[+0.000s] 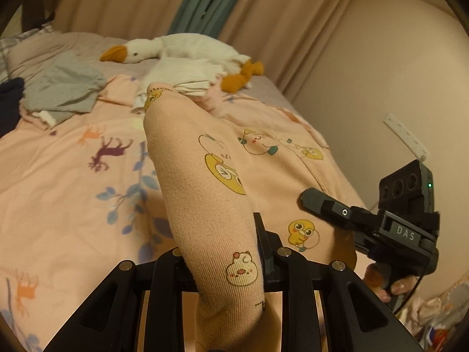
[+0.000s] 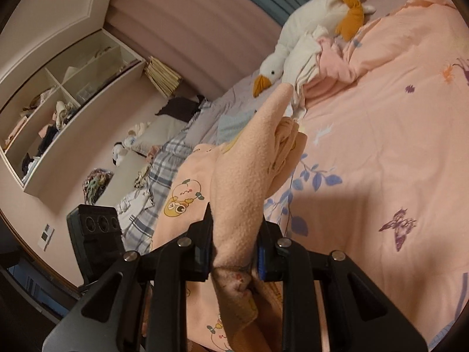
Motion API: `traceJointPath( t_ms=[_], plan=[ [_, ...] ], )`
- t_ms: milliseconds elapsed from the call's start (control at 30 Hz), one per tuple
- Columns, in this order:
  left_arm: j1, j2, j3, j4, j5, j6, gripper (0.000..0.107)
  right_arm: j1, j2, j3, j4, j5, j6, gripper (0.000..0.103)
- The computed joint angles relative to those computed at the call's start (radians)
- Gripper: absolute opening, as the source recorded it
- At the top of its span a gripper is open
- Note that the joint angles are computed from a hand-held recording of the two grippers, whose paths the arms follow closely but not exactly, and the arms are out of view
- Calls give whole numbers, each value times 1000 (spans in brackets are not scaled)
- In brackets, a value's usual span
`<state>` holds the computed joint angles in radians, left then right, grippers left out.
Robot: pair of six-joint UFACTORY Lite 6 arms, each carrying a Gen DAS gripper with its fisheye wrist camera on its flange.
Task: Fold small clothes
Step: 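Lift the side edge with both grippers and fold it over the body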
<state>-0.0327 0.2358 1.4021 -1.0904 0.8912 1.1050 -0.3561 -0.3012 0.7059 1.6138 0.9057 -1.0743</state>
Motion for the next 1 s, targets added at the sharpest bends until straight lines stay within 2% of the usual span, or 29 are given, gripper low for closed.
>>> traceJointPath(
  t_ms=[167,433,667,867,1000],
  plan=[
    [27,21,24,28,-2,-35,23,82,25,29,-4,-77,8,24],
    [32,-4,-7,36,-58,-20,23,141,65,56,2,-131,-1,24],
    [68,47,47,7,-21,-12,24,207,107,162,-148,-205,107,24],
    [53,41,32,18,-103,-6,24,231,234,287,-210,-200,144,24],
    [47,63,54,47,-113,-37,24,264,233,262,-165,-242,69,24]
  ],
)
